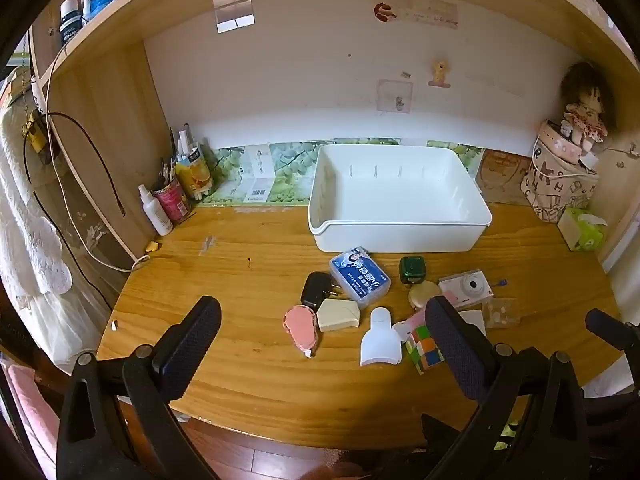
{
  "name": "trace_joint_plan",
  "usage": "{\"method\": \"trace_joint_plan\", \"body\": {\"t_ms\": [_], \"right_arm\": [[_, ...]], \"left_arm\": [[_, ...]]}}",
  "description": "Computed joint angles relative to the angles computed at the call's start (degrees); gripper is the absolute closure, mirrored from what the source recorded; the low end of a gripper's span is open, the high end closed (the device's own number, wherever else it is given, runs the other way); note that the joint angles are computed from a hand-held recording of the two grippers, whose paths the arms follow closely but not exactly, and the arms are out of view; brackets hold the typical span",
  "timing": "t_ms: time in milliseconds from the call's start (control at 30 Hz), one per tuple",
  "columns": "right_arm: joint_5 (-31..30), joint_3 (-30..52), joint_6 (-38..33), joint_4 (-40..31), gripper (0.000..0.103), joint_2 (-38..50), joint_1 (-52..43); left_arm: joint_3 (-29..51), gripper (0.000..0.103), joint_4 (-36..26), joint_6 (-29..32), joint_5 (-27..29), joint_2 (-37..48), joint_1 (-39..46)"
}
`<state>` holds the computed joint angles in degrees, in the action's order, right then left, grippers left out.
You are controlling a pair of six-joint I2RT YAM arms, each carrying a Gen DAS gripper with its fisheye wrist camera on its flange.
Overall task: Organize rigid objects
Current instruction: 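Move both grippers forward over the cluster of objects on the desk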
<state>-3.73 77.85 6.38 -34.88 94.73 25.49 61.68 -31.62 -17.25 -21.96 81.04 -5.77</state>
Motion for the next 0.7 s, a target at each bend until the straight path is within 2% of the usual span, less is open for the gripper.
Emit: {"method": "trace_joint_plan", "body": {"t_ms": [67, 100, 233, 533, 700], "right_arm": [[0.04, 0.15, 0.02, -0.15, 0.000, 0.07, 0.06], [0.08, 0.23, 0.06, -0.22, 0.000, 0.11, 0.10], [0.26, 0.38, 0.25, -0.57, 0.000, 0.04, 0.22], [1.64, 0.32, 0.43, -0.84, 0.000, 0.67, 0.91], [2.51, 0.83, 1.28, -2.84, 0.000, 0.43, 1.16]], "left_arm": [[0.34, 0.001, -0.49, -0.31, 0.15, 0.25, -0.26], [-0.20, 0.001, 0.65, -0.62, 3.47, 0.05, 1.87], [-1.62, 0.001, 2.14, -0.55, 4.91, -0.99, 3.15], [-0.35, 0.001, 0.54, -2.01, 3.70, -0.03, 2.11], [-0.75, 0.001, 0.09, -1.29, 5.62, -0.20, 2.90]]}}
